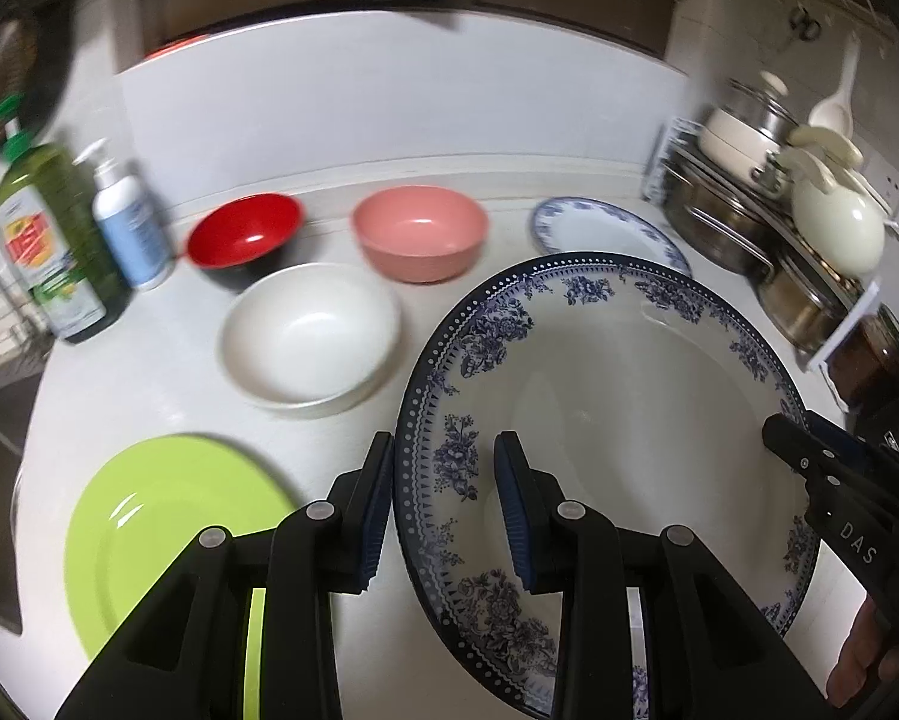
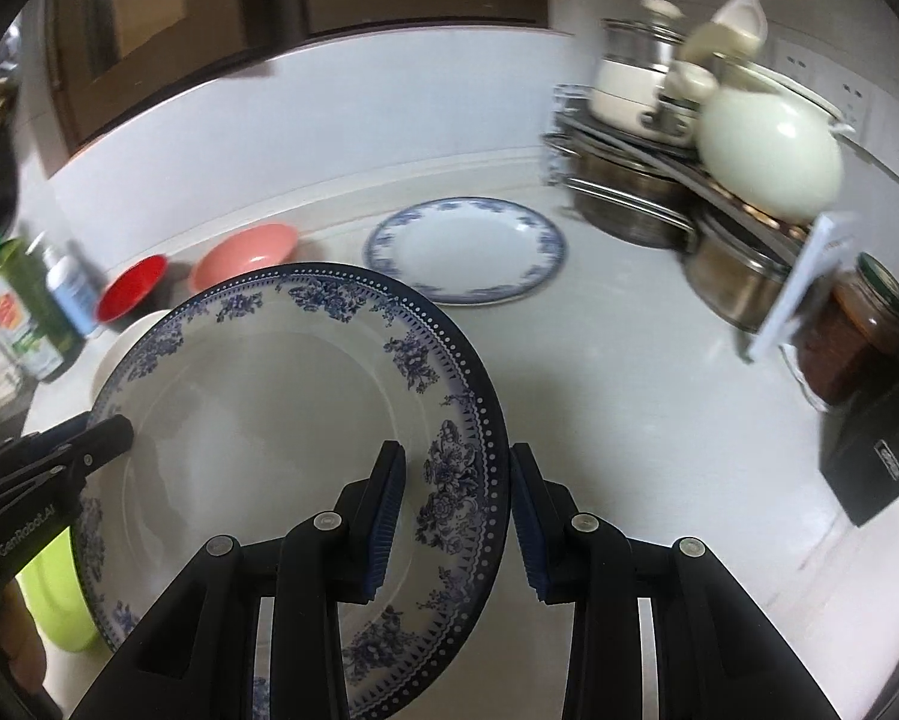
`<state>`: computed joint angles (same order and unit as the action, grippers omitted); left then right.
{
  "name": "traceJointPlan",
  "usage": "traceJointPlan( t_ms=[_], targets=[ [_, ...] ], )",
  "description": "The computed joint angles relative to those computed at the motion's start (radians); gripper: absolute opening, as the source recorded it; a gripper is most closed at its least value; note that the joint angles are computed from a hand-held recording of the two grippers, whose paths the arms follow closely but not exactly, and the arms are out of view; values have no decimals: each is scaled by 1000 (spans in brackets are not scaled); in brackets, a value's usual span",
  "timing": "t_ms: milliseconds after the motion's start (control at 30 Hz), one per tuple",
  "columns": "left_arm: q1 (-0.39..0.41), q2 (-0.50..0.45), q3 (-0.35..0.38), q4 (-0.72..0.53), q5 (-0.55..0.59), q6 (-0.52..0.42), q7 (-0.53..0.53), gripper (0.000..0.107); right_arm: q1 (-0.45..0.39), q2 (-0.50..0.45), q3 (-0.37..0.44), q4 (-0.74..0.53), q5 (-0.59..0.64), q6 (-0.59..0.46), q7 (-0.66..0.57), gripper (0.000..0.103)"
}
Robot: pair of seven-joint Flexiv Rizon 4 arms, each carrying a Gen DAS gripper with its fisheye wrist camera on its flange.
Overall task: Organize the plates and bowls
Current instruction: 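Carry the blue-patterned plate with both tools and lower it onto the green plate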
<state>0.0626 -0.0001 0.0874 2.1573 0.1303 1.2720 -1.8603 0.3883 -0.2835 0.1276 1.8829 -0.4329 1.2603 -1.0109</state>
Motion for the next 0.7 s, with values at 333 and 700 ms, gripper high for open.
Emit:
traceJointPlan(
  t_ms=[333, 700],
  targets=[
    [77, 139, 20, 103, 80, -33, -83, 34, 37, 4, 56, 0, 44, 14, -80, 36],
    [199, 269, 19, 187, 135, -88, -139, 34, 88, -22, 109, -37, 113, 9, -186, 36]
  ],
)
